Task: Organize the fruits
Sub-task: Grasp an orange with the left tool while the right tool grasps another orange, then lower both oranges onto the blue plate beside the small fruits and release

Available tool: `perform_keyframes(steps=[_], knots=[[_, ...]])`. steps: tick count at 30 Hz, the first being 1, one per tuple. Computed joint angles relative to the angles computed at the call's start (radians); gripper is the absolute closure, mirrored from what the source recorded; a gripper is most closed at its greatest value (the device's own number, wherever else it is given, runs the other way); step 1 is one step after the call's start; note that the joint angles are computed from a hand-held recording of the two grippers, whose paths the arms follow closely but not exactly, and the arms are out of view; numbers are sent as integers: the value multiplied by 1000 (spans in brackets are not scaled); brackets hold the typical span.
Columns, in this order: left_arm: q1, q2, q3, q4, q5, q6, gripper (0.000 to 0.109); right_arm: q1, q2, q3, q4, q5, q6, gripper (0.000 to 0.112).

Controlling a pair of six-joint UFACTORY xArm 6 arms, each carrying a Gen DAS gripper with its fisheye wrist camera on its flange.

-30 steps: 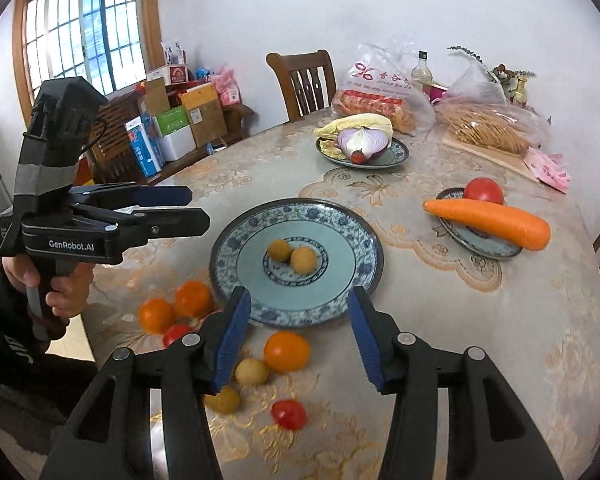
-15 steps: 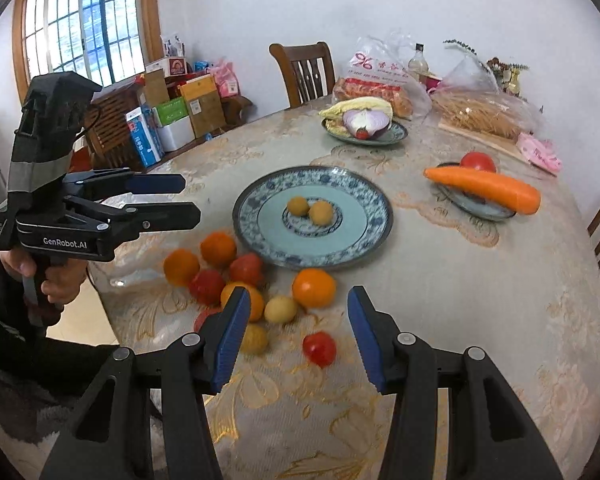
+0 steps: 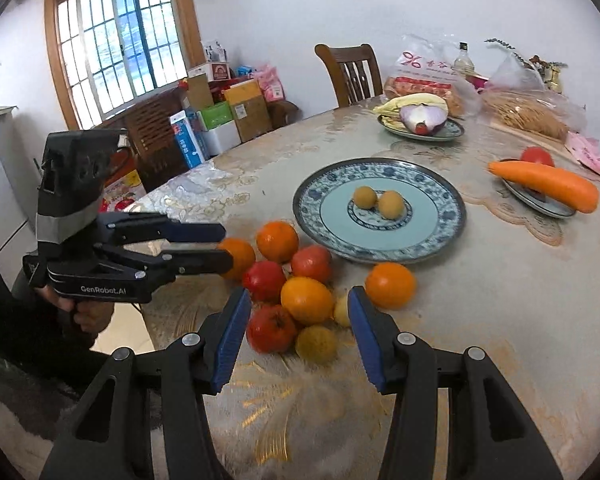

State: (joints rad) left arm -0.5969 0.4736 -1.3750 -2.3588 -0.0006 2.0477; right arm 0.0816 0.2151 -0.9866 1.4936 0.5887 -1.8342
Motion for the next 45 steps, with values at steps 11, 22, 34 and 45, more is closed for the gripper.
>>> perform_keyframes(steps=[11,22,34,45], knots=[[-10,28,-6,68,20,-63,72,24,98,-126,-157,52,162,61],[73,-2,18,-163,37,145,72,109,158,-218,-349,-4,328,68],[112,-23,73,21,128,-51,72,238,199,-205,-642,-334,548,70],[113,-24,72,93,123,-159,72,231,200,-230,-440,-287,344,80]])
